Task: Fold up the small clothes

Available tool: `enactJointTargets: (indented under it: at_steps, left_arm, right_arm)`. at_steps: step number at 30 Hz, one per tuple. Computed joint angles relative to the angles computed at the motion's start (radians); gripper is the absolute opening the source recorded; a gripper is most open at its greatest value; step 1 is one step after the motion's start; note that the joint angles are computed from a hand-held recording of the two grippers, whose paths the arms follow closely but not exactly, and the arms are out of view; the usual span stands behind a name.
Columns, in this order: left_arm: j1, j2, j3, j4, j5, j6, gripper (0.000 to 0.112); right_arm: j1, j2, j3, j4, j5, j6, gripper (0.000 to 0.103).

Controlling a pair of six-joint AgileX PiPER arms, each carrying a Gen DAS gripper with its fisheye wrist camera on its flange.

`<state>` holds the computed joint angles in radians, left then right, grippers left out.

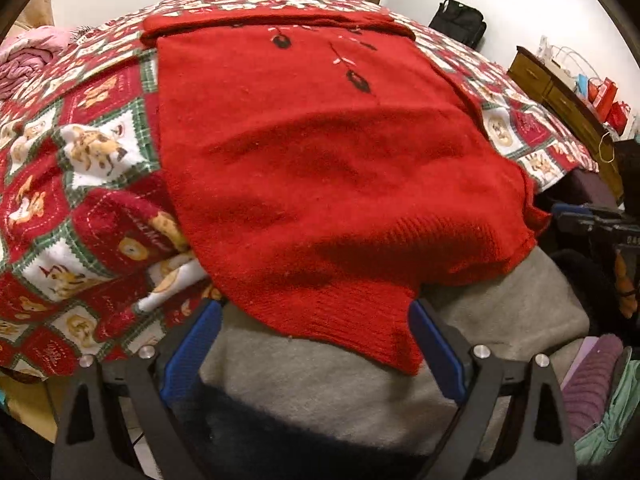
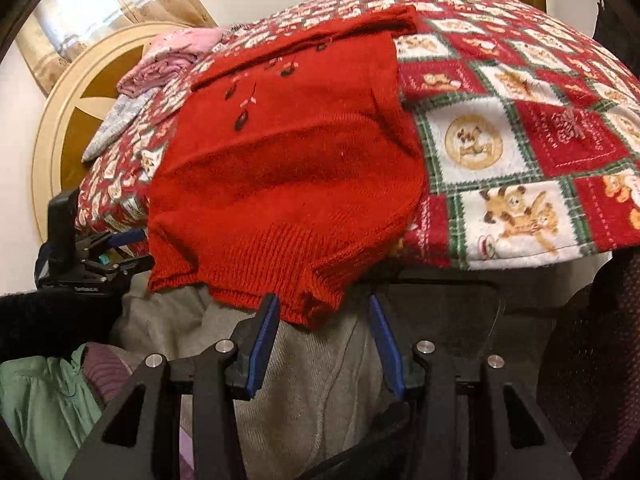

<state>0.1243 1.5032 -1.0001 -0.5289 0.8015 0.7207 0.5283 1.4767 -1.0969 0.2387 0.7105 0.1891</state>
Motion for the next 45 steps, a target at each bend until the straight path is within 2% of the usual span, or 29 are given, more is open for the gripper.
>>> enactJointTargets:
  at_steps: [7,9,10,11,12,14,15,17,18,22,25,31,33,36,39,45]
  left_arm:
    - [0.019,0.061,-0.030,-0.047,0.041,-0.001,0.094]
    - [0.016,0.075,-0.038,-0.058,0.048,-0.005,0.082]
    - [0.017,0.078,-0.040,-0.058,0.048,-0.008,0.078]
    - [0.020,0.077,-0.039,-0.061,0.047,-0.007,0.073]
    - [0.024,0.075,-0.037,-0.069,0.047,0.001,0.069]
    - [0.036,0.072,-0.038,-0.090,0.055,0.017,0.049]
    - [0.045,0.075,-0.041,-0.104,0.063,0.028,0.043]
    - [0.066,0.084,-0.052,-0.136,0.096,0.048,0.017]
    - [0.076,0.091,-0.060,-0.147,0.118,0.056,0.014]
    - [0.073,0.061,-0.065,-0.146,0.130,0.061,0.012]
    - [0.090,0.020,-0.102,-0.196,0.180,0.069,0.012]
    - [0.135,0.017,-0.272,-0.251,0.258,0.020,0.012]
    - [0.136,0.046,-0.340,-0.259,0.248,-0.020,0.012]
    - [0.129,0.145,-0.496,-0.253,0.245,-0.129,0.012]
    - [0.109,0.281,-0.688,-0.182,0.248,-0.280,0.012]
    - [0.102,0.584,-1.141,0.012,0.307,-0.596,0.012]
  right_arm:
    - [-0.001,0.110,-0.069,0.057,0.025,-0.046,0.048]
    - [0.006,0.129,-0.078,0.058,0.021,-0.053,0.048]
    - [0.009,0.131,-0.076,0.067,0.011,-0.067,0.043]
    - [0.012,0.128,-0.070,0.073,-0.002,-0.078,0.034]
    - [0.010,0.126,-0.068,0.090,-0.006,-0.100,0.011]
    - [0.012,0.115,-0.063,0.081,-0.011,-0.092,0.007]
    - [0.010,0.107,-0.058,0.087,-0.014,-0.099,0.007]
    - [-0.008,0.081,-0.040,0.144,-0.025,-0.155,0.006]
    - [-0.016,0.071,-0.036,0.173,-0.028,-0.178,0.005]
    - [-0.089,0.007,-0.018,0.387,-0.023,-0.330,0.005]
    - [-0.137,-0.027,-0.036,0.505,0.004,-0.404,0.005]
    - [-0.212,0.000,-0.192,0.624,0.071,-0.458,0.005]
    - [-0.224,0.041,-0.268,0.633,0.075,-0.445,0.005]
    - [-0.264,0.154,-0.427,0.648,0.089,-0.398,0.005]
    - [-0.283,0.267,-0.583,0.610,0.099,-0.336,0.005]
    - [-0.273,0.576,-1.017,0.355,0.152,-0.067,0.005]
